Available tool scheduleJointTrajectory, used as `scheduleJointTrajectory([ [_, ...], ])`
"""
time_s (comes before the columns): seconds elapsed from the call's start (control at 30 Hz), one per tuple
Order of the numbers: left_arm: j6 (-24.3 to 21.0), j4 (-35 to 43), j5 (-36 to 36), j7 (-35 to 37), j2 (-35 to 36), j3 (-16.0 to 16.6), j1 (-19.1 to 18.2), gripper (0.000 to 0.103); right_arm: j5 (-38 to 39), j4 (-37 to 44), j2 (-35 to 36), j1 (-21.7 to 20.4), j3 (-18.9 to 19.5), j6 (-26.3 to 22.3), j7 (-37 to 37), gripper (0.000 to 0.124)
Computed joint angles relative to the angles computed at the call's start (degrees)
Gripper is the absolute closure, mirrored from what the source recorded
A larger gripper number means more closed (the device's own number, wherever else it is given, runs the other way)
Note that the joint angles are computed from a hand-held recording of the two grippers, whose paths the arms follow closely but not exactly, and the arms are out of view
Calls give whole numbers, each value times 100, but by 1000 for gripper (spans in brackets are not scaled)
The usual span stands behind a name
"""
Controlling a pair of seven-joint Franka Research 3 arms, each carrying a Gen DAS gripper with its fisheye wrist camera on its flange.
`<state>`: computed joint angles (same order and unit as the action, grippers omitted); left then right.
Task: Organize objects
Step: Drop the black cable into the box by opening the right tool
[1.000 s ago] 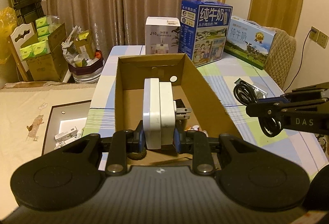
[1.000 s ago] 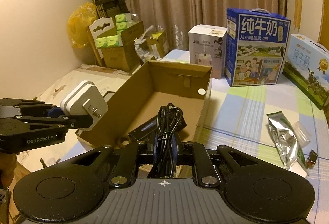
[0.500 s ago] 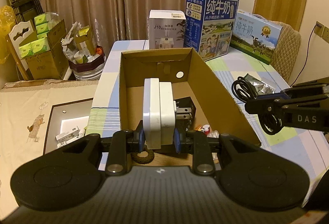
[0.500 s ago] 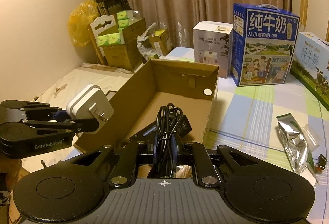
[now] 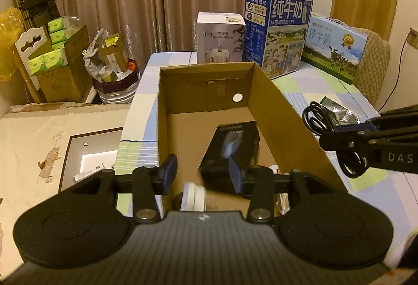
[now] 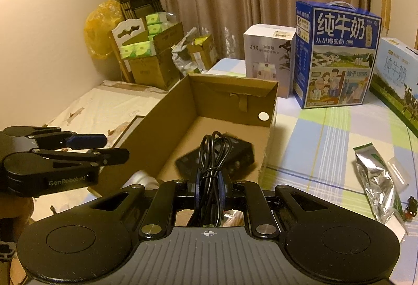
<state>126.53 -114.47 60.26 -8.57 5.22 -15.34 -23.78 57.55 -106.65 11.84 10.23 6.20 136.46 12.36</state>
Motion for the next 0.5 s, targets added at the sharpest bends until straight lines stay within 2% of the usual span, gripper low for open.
scheduleJointTrajectory([
  [0.5, -13, -160, -93, -153, -114, -57, 5, 65, 3, 16, 30, 10, 7, -56, 104, 113],
])
